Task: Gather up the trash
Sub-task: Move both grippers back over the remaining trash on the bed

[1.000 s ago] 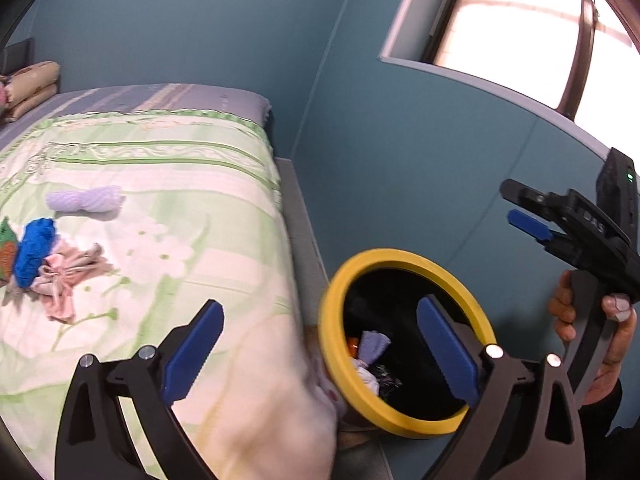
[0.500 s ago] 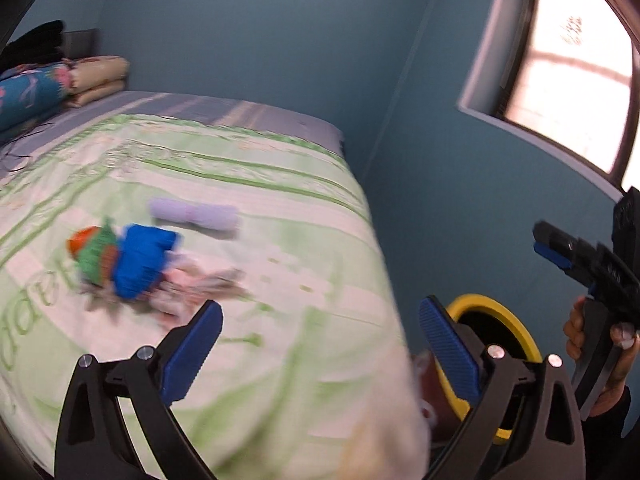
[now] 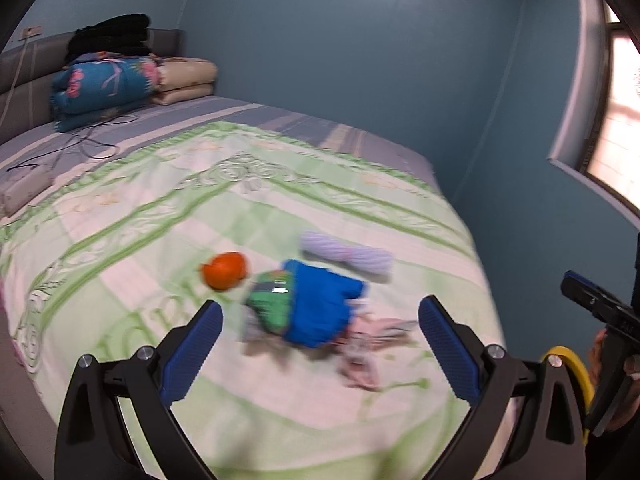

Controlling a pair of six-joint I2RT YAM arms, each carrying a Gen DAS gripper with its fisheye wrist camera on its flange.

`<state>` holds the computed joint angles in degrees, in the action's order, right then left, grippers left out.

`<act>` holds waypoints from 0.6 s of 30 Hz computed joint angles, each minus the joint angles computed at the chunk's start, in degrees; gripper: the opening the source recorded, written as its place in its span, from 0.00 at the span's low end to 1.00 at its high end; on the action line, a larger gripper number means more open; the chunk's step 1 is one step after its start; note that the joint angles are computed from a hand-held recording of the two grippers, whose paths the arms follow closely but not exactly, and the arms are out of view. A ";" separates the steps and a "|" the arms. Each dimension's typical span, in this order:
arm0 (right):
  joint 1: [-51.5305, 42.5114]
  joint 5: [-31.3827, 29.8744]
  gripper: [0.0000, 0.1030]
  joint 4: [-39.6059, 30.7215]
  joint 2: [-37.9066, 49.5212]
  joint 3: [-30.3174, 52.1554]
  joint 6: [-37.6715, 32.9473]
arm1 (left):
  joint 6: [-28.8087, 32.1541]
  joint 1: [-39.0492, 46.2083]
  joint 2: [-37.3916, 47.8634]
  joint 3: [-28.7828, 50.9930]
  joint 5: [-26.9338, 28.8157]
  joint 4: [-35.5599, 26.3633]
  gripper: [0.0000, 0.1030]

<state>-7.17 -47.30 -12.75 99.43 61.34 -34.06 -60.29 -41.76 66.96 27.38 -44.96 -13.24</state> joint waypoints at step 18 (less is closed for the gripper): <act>19.99 15.91 0.92 9.89 15.87 10.98 5.18 | 21.77 34.22 7.50 -8.52 22.73 22.58 0.92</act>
